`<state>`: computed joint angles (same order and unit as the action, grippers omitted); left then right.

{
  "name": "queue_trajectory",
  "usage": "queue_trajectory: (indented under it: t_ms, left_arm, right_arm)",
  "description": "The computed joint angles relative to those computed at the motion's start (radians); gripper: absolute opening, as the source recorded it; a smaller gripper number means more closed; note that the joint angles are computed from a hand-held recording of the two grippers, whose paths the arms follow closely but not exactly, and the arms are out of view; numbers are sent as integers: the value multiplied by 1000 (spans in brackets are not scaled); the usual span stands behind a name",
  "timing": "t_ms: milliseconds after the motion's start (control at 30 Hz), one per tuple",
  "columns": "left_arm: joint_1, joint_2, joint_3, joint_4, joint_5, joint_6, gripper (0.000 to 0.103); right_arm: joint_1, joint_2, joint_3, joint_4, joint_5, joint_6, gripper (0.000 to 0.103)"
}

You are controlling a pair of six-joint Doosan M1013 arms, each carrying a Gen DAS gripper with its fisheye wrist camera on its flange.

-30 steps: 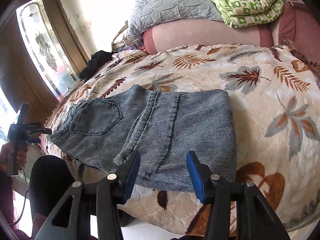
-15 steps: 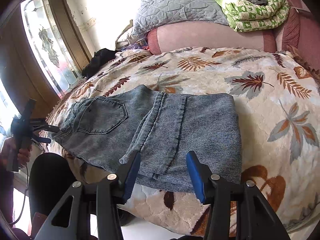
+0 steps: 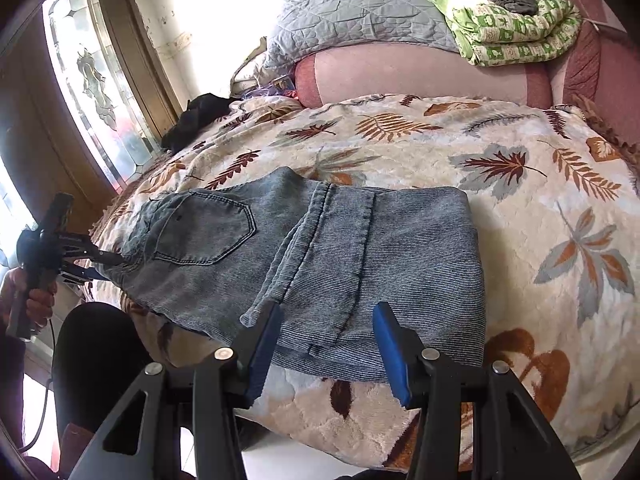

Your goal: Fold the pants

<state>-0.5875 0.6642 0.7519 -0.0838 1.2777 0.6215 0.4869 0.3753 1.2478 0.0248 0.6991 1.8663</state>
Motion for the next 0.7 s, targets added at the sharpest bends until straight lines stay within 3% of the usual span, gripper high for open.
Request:
queue_trajectory:
  t_ms: [233, 300, 367, 467, 700]
  left_arm:
    - [7, 2, 19, -6, -19, -42, 53]
    - [0, -1, 17, 32, -24, -44, 47]
    - [-12, 8, -12, 84, 0, -32, 31]
    - [-28, 18, -49, 156, 26, -21, 18]
    - [-81, 56, -175, 318, 69, 76, 13]
  right_arm:
    - [0, 1, 0, 6, 2, -3, 52]
    - [0, 0, 2, 4, -1, -3, 52]
    - [-2, -1, 4, 4, -3, 0, 52]
    - [-4, -3, 8, 6, -9, 8, 52]
    - [-10, -14, 27, 8, -30, 24, 52]
